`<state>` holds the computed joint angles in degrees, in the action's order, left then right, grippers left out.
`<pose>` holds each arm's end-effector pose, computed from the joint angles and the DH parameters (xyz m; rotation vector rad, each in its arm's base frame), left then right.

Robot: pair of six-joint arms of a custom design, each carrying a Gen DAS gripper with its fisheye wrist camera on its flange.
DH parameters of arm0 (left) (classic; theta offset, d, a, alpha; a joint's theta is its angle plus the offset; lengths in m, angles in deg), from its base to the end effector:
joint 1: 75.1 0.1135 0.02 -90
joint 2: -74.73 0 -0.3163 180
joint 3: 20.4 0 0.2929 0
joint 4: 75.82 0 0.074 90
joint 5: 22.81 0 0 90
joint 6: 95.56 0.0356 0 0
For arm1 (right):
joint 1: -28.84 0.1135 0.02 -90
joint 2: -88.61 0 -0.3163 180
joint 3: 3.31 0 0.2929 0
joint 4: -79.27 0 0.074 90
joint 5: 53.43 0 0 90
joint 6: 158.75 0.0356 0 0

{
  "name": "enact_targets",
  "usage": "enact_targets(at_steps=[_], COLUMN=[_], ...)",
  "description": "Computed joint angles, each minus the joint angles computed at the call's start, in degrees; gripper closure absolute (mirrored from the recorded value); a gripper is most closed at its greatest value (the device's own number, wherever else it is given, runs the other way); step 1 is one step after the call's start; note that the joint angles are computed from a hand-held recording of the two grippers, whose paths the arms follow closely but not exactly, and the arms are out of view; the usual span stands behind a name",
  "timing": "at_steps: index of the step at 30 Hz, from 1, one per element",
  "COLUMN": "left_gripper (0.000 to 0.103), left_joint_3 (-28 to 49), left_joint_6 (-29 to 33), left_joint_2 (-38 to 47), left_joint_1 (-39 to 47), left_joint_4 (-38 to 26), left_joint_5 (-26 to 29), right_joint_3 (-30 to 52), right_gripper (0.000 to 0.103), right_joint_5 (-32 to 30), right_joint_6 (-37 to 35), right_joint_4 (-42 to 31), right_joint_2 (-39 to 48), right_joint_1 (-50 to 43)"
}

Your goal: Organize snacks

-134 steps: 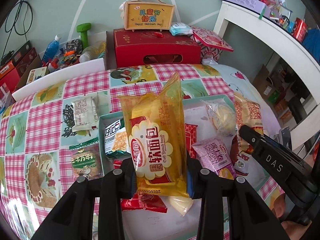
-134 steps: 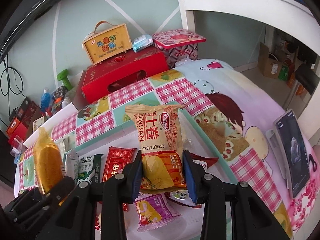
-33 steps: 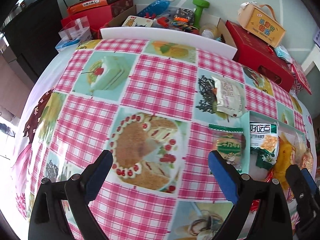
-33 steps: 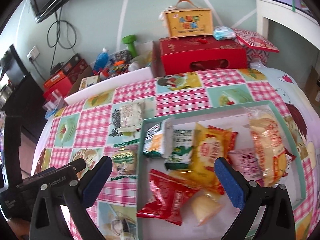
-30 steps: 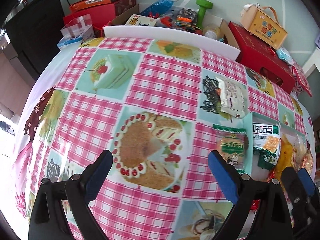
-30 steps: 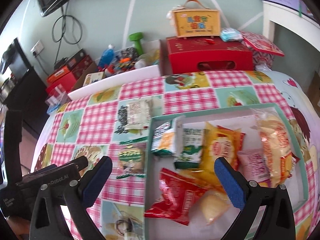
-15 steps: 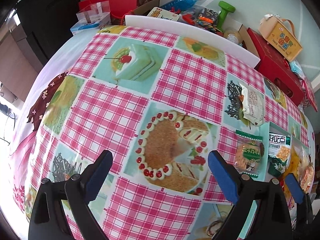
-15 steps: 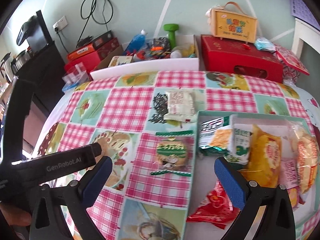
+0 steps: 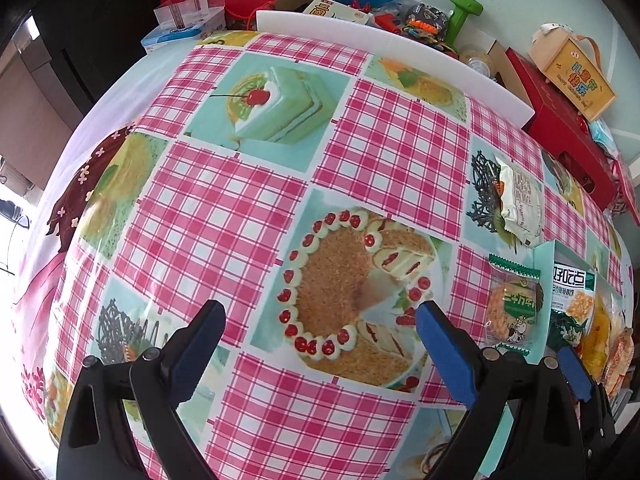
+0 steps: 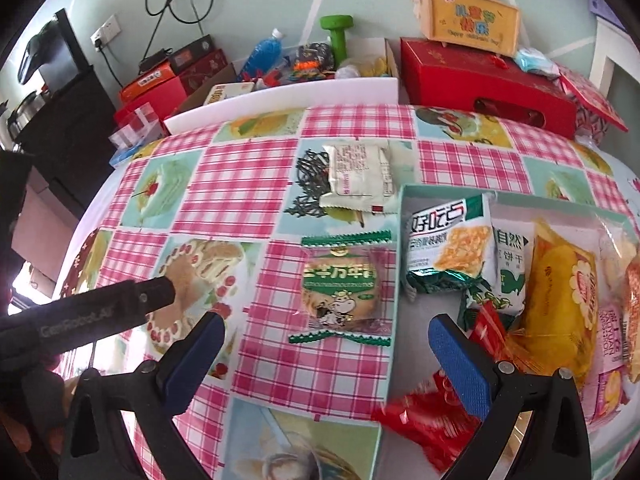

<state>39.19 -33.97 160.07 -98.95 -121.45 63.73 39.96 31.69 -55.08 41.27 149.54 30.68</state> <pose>0.2689 -0.1165 0.1977 -0.1262 2.8180 -0.1272 0.2070 0.0097 0.2107 0.2295 2.5406 0.2140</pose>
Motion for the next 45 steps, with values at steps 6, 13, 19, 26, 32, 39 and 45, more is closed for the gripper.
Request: enact_targets(at_steps=[6, 13, 19, 26, 32, 39, 45], left_gripper=[0.007, 0.007, 0.007, 0.007, 0.007, 0.007, 0.007], left_joint_3=[0.4, 1.3, 3.1, 4.4, 4.9, 4.0, 4.5], left_joint_6=[0.1, 1.3, 2.7, 5.9, 6.9, 9.3, 8.7], left_joint_2=[1.4, 2.6, 4.9, 7.2, 8.5, 7.5, 7.6], left_joint_1=[-0.2, 0.2, -0.1, 0.7, 2.8, 4.8, 4.2], left_joint_4=[1.3, 2.1, 2.6, 2.7, 2.9, 3.4, 3.0], left_joint_5=[1.2, 2.7, 1.9, 1.7, 1.2, 2.5, 2.0], right_joint_3=[-0.9, -1.4, -0.6, 0.3, 1.2, 4.2, 5.4], right_gripper=[0.0, 0.013, 0.032, 0.049, 0.05, 0.05, 0.05], right_joint_5=[-3.8, -5.0, -1.9, 2.1, 6.6, 11.3, 12.8], right_joint_6=[-0.6, 0.1, 0.3, 0.4, -0.9, -1.8, -2.2], right_joint_4=[0.7, 1.2, 0.7, 1.2, 1.7, 2.8, 3.7], right_joint_2=[-0.8, -2.1, -4.5, -0.5, 2.3, 10.6, 14.0], right_joint_1=[-4.0, -6.7, -4.7, 0.8, 4.6, 6.6, 6.3])
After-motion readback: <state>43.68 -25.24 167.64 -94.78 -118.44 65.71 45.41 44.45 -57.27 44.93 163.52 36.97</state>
